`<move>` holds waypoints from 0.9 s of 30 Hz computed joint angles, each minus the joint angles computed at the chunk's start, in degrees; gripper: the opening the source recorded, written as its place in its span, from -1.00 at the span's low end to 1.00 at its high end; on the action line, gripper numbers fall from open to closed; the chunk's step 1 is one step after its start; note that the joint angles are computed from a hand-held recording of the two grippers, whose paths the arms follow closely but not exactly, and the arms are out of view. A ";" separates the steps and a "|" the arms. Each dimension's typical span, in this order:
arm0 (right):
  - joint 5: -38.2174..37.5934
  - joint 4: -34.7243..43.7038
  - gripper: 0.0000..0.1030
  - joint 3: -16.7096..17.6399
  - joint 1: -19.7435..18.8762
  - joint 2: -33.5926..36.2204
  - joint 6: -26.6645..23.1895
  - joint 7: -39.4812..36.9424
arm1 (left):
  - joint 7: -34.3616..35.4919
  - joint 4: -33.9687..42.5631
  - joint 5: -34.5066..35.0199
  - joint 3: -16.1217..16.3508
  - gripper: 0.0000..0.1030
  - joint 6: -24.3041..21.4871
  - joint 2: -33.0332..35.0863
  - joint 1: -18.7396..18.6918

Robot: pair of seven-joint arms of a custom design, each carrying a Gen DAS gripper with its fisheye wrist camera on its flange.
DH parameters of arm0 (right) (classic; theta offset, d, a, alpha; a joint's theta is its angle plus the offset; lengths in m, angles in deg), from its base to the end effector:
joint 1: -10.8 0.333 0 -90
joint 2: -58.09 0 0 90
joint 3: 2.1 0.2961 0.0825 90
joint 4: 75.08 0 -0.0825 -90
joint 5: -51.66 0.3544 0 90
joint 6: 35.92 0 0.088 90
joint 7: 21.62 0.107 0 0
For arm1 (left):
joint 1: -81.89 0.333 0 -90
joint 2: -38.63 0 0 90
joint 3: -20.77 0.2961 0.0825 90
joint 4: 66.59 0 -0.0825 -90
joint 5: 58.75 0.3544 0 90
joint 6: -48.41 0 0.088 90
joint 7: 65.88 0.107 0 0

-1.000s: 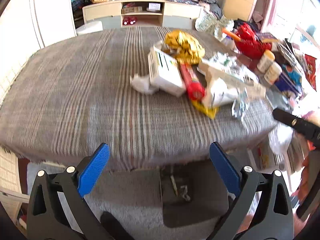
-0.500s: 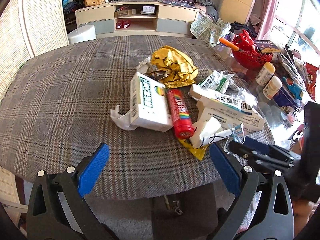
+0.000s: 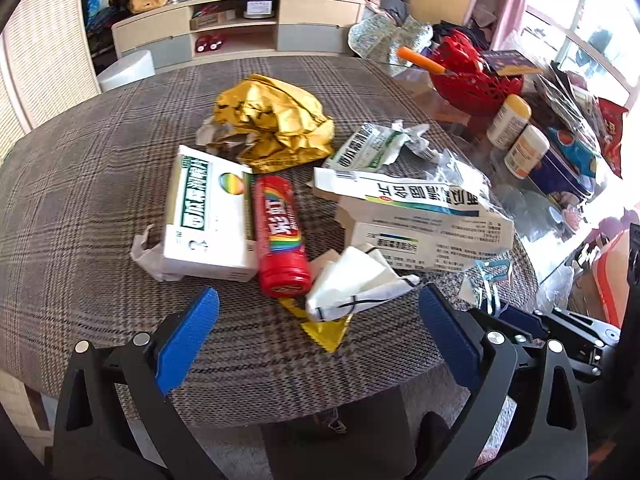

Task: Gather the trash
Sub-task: 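Grasp a blue-and-white paper scrap with the right tool while the left tool grasps a white tissue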

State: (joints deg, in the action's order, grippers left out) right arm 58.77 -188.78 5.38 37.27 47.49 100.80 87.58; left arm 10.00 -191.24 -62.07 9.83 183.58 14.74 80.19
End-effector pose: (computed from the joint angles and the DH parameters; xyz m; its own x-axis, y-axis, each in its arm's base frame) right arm 0.4307 0.2976 0.5980 0.2594 -0.9267 -0.2719 -0.8679 -0.1001 -0.4866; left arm 0.4401 -0.1139 0.6096 0.0115 -0.9931 0.1171 -0.8333 -0.0742 -0.5478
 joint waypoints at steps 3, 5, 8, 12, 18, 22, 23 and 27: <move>1.13 -0.96 -0.54 -0.66 -0.25 -0.99 -0.32 -0.51 | 1.06 0.48 -0.10 -0.23 0.79 0.11 1.25 -0.70; 2.13 -1.67 -0.54 -0.97 -0.22 -1.60 -0.54 -1.03 | 1.54 0.65 0.00 -0.30 0.66 0.37 2.10 -0.99; 2.91 -2.62 -0.54 -1.18 -0.26 -2.26 -0.52 -1.58 | 2.57 1.28 -0.58 -0.18 0.23 -0.03 3.70 -1.70; 2.97 -3.25 -0.54 -1.30 -0.56 -2.72 -0.71 -1.28 | 2.82 1.57 0.25 -0.76 0.08 0.46 4.52 -2.13; 2.38 -3.50 -0.54 -1.32 -0.71 -3.23 -0.76 -1.37 | 3.75 1.03 -1.35 -0.40 0.06 3.03 3.47 -3.07; 2.28 -3.90 -0.54 -1.26 -0.51 -4.21 -0.66 -1.60 | 3.34 0.68 -1.78 -0.46 0.06 3.29 1.82 -3.06; 2.28 -3.94 -0.54 -1.25 -0.43 -4.41 -0.79 -1.63 | 3.16 0.57 -1.64 -0.57 0.06 3.14 1.21 -2.95; 2.71 -5.14 -0.54 -1.24 0.08 -5.78 -1.19 -1.91 | 2.67 -0.40 -1.50 -0.69 0.06 2.04 -1.75 -2.68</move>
